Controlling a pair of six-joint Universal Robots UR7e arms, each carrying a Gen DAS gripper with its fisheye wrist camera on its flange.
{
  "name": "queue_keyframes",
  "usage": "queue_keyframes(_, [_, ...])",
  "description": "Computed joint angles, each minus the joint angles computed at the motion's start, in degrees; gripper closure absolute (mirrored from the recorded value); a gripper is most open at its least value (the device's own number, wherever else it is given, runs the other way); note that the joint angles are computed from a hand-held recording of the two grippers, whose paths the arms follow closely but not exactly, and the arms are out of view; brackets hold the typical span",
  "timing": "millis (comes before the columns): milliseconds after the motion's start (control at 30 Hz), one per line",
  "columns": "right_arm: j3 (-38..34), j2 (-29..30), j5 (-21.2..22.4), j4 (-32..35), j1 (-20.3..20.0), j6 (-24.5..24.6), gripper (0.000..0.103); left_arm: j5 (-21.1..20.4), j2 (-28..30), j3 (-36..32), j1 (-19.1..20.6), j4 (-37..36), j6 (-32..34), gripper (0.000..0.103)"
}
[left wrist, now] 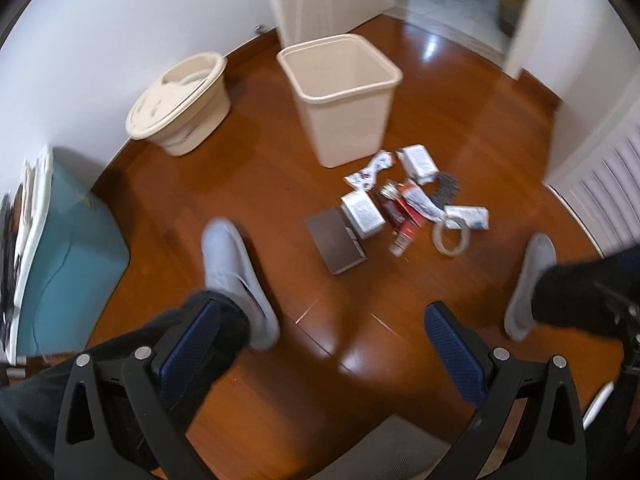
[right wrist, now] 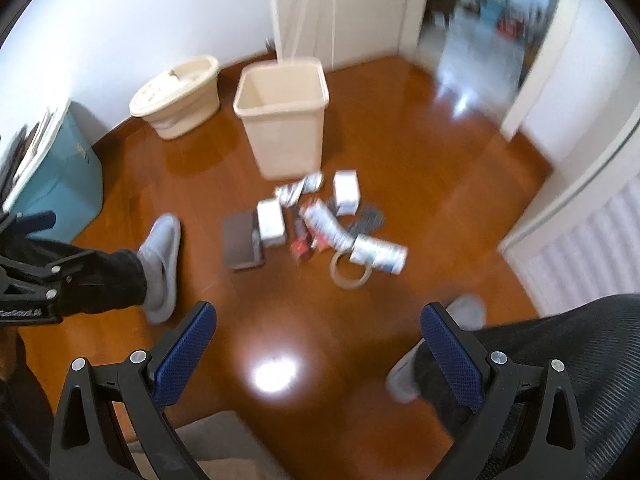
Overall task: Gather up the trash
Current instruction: 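Grasp the brown cardboard sheet with the left tool while the right tool grasps the tape roll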
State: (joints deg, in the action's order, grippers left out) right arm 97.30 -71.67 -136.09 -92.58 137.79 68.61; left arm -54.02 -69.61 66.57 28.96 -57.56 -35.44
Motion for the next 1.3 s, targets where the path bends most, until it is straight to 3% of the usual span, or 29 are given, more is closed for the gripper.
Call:
queue_keyframes(67, [0.6, -1.3, 2.7, -0.8, -3.5, 3.8, 0.0, 0.2, 2.3, -1.6, 1.9, -0.5, -2.6, 0.0])
queue_keyframes(200, [1.8, -3.5, 1.7, -1.4, -9.3, 12.1, 0.0, -4.3, 5.5, -2.7, 6.9, -4.9, -7.3, 0.0])
queue_keyframes(333, [6.0, -3.0, 1.6, -5.7, -18.3, 12.8, 0.0, -4.7, 8.4, -0.8, 11.5, -3.0, -12.9, 0.0])
queue_keyframes(433, [14.4, -4.8, 5.2, -19.8, -25.3, 9.1, 0.0, -4.4, 10.8, 1.8, 14.6, -3.8, -15.6, 0.0])
queue_keyframes(533, [20.4, -4.2, 7.7, -27.5, -32.8, 4.5, 0.0, -6.7, 13.4, 4.1, 17.7, -6.6, -16.8, 0.0])
queue_keyframes(667, [28.4, -2.9, 9.3, -42.1, -41.4, -0.8, 0.0, -7.8, 16.6, 7.3, 19.6, -11.1, -14.7, 0.0])
queue_keyframes(733, [31.0, -2.0, 9.5, -50.5, -44.0, -5.1, 0.006, -7.2, 17.8, 8.6, 20.6, -13.3, -13.0, 0.0])
queue_keyframes(800, [31.1, 0.7, 7.5, -53.7, -44.9, -10.3, 0.008, -7.0, 18.4, 9.6, 21.7, -14.1, -12.6, 0.0])
queue_keyframes(900, [28.4, 5.3, 1.7, -50.0, -45.0, -14.6, 0.008, -5.9, 18.4, 11.3, 22.9, -15.2, -13.7, 0.0])
queue_keyframes(1067, [28.8, 9.2, -1.8, -56.7, -46.9, -21.3, 0.011, -3.1, 18.1, 13.4, 23.2, -16.7, -13.2, 0.0])
queue_keyframes(1167, [28.3, 10.8, -4.0, -58.0, -47.2, -25.1, 0.014, -3.9, 18.0, 14.1, 23.8, -17.9, -13.0, 0.0])
queue_keyframes(1300, [27.1, 11.5, -3.1, -58.8, -46.5, -26.5, 0.014, -4.5, 18.3, 14.4, 24.0, -17.8, -13.4, 0.0])
